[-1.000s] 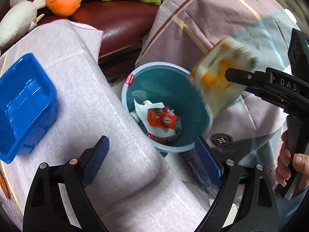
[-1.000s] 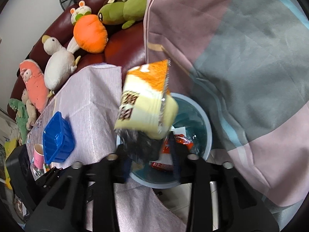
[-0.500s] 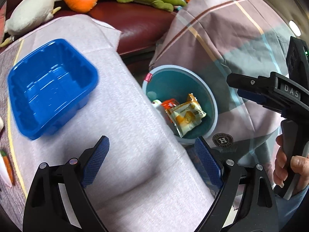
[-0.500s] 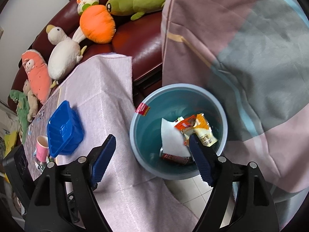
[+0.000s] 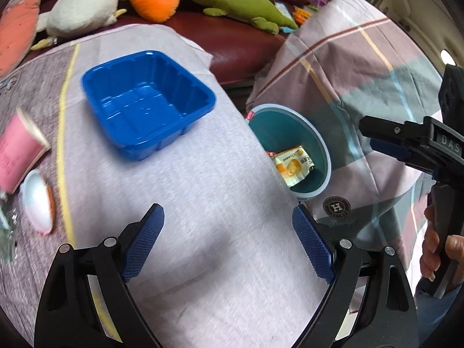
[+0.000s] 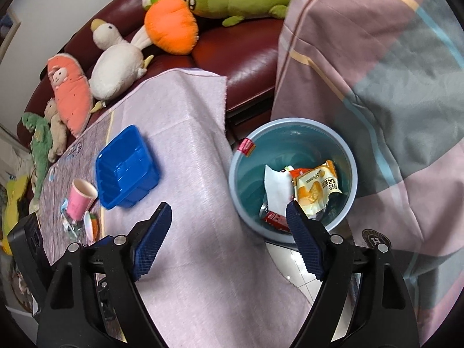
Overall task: Collect trash
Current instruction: 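Move both grippers back over the table toward the egg-shaped items, then grasp the purple egg candy toy with the left gripper while the right grasps the white-red egg shell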
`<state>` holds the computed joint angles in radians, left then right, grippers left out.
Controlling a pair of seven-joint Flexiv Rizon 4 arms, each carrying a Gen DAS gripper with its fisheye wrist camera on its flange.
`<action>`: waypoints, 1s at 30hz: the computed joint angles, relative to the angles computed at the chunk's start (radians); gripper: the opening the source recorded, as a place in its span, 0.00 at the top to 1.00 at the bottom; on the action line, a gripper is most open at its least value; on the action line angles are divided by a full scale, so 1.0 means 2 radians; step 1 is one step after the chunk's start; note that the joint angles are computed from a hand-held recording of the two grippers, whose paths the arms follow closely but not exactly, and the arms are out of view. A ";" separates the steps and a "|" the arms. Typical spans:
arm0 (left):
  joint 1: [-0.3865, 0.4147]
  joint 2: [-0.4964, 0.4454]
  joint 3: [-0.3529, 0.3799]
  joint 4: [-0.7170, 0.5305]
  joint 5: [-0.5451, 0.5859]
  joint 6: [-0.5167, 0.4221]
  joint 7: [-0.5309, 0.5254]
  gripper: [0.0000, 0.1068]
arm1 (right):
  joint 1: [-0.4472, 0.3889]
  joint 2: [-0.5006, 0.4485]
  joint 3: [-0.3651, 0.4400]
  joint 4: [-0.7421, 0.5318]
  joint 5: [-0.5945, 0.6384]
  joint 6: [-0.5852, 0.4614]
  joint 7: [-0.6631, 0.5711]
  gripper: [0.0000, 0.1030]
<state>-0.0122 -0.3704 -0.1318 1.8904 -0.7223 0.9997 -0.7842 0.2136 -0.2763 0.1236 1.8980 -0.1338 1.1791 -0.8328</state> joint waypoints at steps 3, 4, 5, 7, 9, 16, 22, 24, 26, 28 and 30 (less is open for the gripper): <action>0.008 0.020 0.001 0.022 -0.019 0.004 0.017 0.15 | 0.012 0.012 -0.002 0.007 -0.020 -0.007 0.015 0.25; 0.009 0.026 0.003 0.029 -0.024 0.005 0.022 0.15 | 0.016 0.014 -0.002 0.008 -0.025 -0.011 0.019 0.25; 0.010 0.035 0.007 0.040 -0.030 0.007 0.029 0.15 | 0.019 0.017 0.000 0.009 -0.030 -0.016 0.022 0.25; 0.012 0.047 0.013 0.055 -0.039 0.008 0.038 0.15 | 0.025 0.022 0.002 0.012 -0.039 -0.023 0.026 0.22; 0.015 0.058 0.021 0.070 -0.048 0.007 0.048 0.15 | 0.033 0.026 0.006 0.016 -0.048 -0.031 0.031 0.20; 0.025 0.088 0.049 0.119 -0.068 0.016 0.081 0.15 | 0.059 0.029 0.017 0.018 -0.066 -0.049 0.050 0.20; 0.044 0.102 0.073 0.148 -0.066 0.027 0.101 0.15 | 0.081 0.017 0.029 0.010 -0.065 -0.051 0.058 0.20; 0.053 0.102 0.080 0.154 -0.065 0.027 0.106 0.15 | 0.088 0.008 0.033 0.001 -0.061 -0.054 0.057 0.20; 0.063 0.102 0.085 0.159 -0.061 0.024 0.109 0.15 | 0.095 -0.001 0.037 -0.008 -0.057 -0.059 0.052 0.20; 0.071 0.104 0.087 0.165 -0.065 0.023 0.120 0.15 | 0.101 -0.008 0.039 -0.016 -0.054 -0.065 0.048 0.20; 0.077 0.104 0.090 0.170 -0.068 0.024 0.129 0.15 | 0.108 -0.014 0.040 -0.024 -0.055 -0.072 0.043 0.20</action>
<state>0.1425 -0.1631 0.0480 2.2309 -0.8573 1.0474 -0.5262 0.4298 -0.3046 0.2040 1.8502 -0.2429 1.0358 -0.7465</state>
